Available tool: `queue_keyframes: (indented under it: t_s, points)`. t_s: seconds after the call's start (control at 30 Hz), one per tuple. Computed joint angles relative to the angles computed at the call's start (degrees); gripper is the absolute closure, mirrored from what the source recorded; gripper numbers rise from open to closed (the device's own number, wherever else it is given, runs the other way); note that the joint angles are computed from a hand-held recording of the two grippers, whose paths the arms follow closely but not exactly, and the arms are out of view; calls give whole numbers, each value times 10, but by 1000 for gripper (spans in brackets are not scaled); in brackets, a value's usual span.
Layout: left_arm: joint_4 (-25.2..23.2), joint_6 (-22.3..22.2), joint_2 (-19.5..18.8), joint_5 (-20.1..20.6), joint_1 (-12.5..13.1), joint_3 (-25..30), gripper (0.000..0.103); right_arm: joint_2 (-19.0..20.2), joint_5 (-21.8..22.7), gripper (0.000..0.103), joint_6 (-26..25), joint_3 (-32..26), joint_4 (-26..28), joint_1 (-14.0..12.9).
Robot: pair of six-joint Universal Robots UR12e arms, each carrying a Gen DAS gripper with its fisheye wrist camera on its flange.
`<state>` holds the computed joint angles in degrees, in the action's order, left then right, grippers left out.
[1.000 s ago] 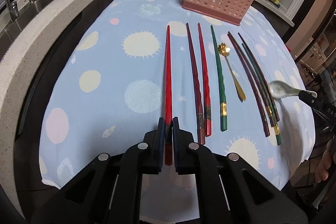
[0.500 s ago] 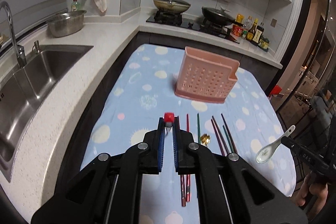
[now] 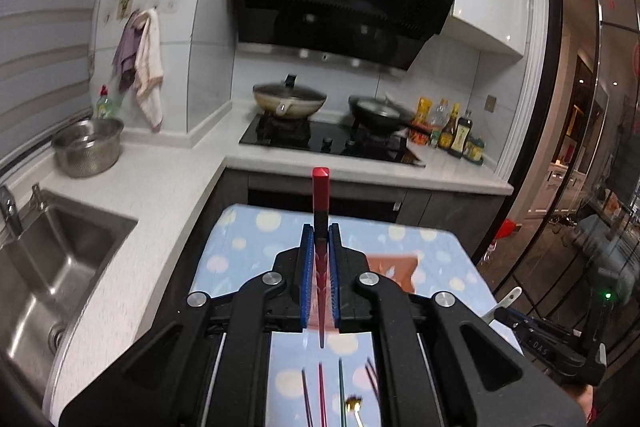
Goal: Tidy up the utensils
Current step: 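Carry the red chopstick with the left tool into the pink holder while the right tool drops the spoon in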
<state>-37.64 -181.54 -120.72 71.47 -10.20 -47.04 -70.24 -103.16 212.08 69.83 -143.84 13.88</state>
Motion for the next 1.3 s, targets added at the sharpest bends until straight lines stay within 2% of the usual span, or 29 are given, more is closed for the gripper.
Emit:
queue_keyframes:
  t_s: [0.17, 0.33, 0.43, 0.6, 0.73, 0.93, 0.97, 1.1, 1.3]
  points:
    - [-16, -15, -67, -4, -8, 117, 96, 43, 15, 97, -1, -66, -1, -17]
    - [-66, -15, -140, 5, -17, 244, 96, 84, 21, 97, -3, -125, 26, -25]
    - [-99, -11, -164, 13, -21, 275, 96, 103, 27, 97, 2, -145, 49, -28]
    - [-146, -8, -186, 22, -23, 294, 96, 125, 42, 97, 4, -168, 85, -30]
    - [-165, -10, -188, 27, -23, 281, 96, 135, 42, 97, -4, -175, 104, -28]
    - [-161, -17, -173, 27, -21, 242, 95, 138, 26, 93, -9, -173, 106, -24]
    - [-157, -16, -170, 27, -21, 236, 93, 137, 21, 91, -12, -173, 105, -22]
    - [-131, -16, -147, 41, -22, 192, 69, 126, 16, 82, -12, -159, 97, -19]
    - [-88, -7, -94, 42, -19, 97, 63, 91, 1, 73, -4, -112, 87, -8]
